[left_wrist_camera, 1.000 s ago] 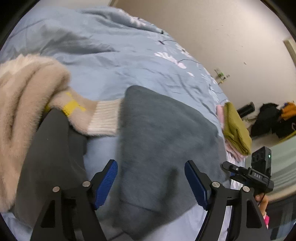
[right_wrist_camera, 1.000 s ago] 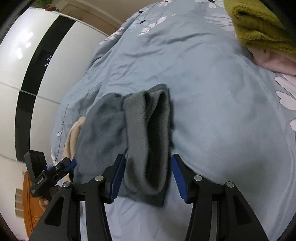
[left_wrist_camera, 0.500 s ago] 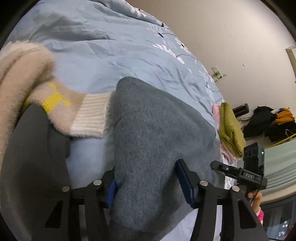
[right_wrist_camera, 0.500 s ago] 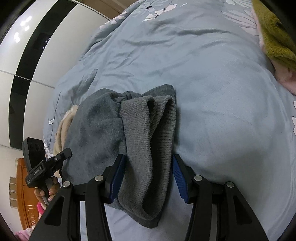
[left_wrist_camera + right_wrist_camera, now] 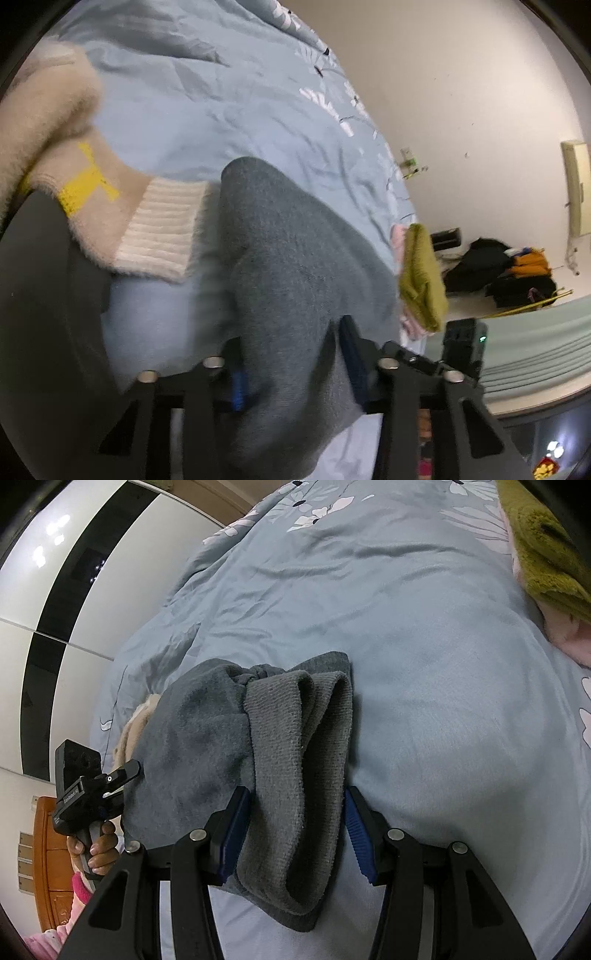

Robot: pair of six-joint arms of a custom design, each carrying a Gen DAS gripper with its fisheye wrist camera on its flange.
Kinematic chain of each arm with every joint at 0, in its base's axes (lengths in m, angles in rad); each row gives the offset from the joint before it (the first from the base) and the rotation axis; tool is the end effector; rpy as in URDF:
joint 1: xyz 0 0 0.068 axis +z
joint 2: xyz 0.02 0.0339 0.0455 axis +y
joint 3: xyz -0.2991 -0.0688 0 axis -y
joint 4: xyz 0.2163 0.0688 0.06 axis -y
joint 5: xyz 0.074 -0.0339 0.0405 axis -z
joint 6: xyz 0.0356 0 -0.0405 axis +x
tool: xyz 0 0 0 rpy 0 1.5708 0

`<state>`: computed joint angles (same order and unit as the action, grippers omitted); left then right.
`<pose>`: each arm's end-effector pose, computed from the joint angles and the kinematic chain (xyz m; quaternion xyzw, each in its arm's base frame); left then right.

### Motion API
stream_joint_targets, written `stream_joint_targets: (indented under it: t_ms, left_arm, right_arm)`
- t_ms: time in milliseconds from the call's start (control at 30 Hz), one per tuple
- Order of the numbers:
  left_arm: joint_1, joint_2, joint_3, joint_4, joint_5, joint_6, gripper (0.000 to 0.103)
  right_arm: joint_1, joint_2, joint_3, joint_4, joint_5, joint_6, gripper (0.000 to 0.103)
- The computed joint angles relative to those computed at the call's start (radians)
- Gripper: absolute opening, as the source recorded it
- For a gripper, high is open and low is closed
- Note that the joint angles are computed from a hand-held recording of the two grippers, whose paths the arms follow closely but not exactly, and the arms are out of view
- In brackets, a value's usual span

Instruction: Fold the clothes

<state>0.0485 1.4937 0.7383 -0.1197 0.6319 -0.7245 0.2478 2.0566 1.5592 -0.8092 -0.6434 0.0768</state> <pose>0.2621 -0.0083 0.2282 -0.2387 0.8676 -0.3830 0.2088 0.3875 0.1201 0.2286 -0.1218 0.9334 0.3295 0.0727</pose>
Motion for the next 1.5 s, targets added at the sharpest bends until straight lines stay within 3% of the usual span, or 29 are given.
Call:
stream_joint_targets:
  t_ms: [100,233,467,667,767,1067,1167,1233,1500]
  left_arm:
    - [-0.007,-0.001,0.019,-0.024,-0.040,-0.024,0.017]
    - [0.000,-0.041,0.018,-0.005,-0.058,-0.067,0.014]
    - [0.159,-0.119,0.062,-0.176,-0.048,0.055,0.013]
    - [0.213,-0.073,-0.010,-0.108,-0.011,0.048,0.014]
    - [0.223,-0.047,-0.021,-0.090,-0.002,0.053,0.014]
    - [0.225,-0.041,-0.029,-0.096,0.003,0.081,0.015]
    - [0.225,-0.051,-0.027,-0.112,-0.002,0.098,0.015]
    - [0.220,-0.062,-0.022,-0.126,-0.010,0.108,0.015]
    - [0.007,-0.115,0.179,-0.339,-0.257,0.154,0.015]
  right_arm:
    - [0.004,-0.002,0.001,0.001,0.005,0.007,0.053]
    - [0.002,-0.006,0.002,-0.005,0.000,0.011,0.053]
    - [0.021,-0.020,0.000,-0.015,-0.023,0.001,0.053]
    - [0.083,0.023,0.027,-0.008,-0.079,0.032,0.053]
    - [0.095,0.035,0.033,-0.016,-0.059,0.035,0.063]
    - [0.117,0.104,0.070,-0.014,-0.108,0.064,0.063]
    - [0.106,0.104,0.036,0.036,-0.152,0.098,0.052]
    - [0.101,0.086,0.001,0.090,-0.166,0.134,0.037]
    - [0.084,-0.024,-0.091,0.233,-0.135,0.215,0.023]
